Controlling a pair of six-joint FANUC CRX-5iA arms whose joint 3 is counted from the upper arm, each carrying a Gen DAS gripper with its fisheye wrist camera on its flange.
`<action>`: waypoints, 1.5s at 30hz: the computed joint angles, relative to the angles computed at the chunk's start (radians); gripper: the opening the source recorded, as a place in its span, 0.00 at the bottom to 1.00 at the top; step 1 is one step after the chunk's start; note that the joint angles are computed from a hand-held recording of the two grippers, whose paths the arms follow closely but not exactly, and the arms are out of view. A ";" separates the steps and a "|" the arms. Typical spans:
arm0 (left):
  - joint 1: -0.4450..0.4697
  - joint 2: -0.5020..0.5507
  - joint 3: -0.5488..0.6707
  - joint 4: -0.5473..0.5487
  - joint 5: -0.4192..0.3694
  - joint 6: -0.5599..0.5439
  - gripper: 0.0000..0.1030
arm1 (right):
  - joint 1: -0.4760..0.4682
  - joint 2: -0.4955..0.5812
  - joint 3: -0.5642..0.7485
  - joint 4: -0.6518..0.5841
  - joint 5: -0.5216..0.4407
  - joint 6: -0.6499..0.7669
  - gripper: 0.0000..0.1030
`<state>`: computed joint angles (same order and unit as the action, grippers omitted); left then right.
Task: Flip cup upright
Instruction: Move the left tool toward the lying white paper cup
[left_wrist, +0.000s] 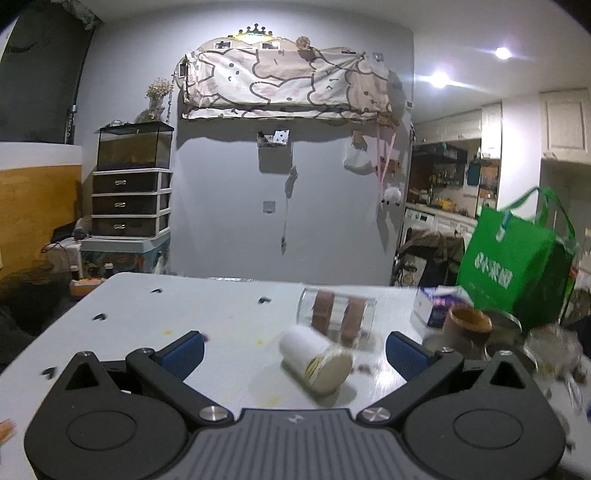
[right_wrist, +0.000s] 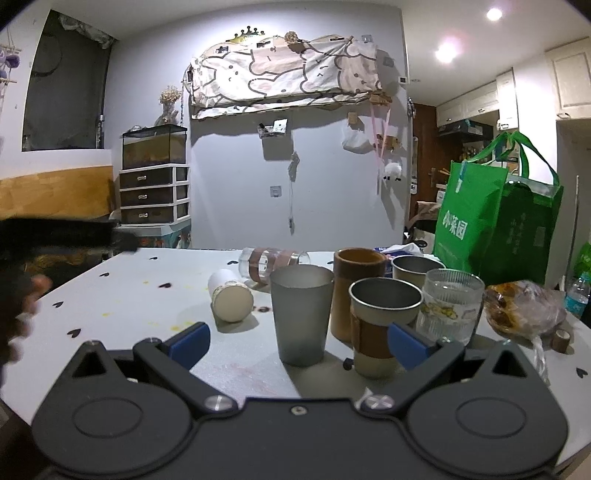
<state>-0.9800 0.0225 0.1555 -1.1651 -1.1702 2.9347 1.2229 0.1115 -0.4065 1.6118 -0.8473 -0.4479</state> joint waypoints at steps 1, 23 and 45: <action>0.023 0.015 0.016 0.014 0.020 -0.003 1.00 | -0.003 -0.004 -0.007 0.005 0.004 -0.003 1.00; 0.406 0.314 0.233 0.580 0.214 -0.155 0.81 | -0.024 -0.044 -0.080 -0.032 0.014 -0.035 1.00; 0.369 0.013 -0.162 0.738 0.386 -0.421 0.65 | -0.056 -0.030 -0.061 -0.008 0.091 -0.075 1.00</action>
<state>-0.6113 0.0357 -0.0070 -0.4273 -0.7846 2.5142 1.1666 0.0818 -0.4679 1.6036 -0.7561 -0.5226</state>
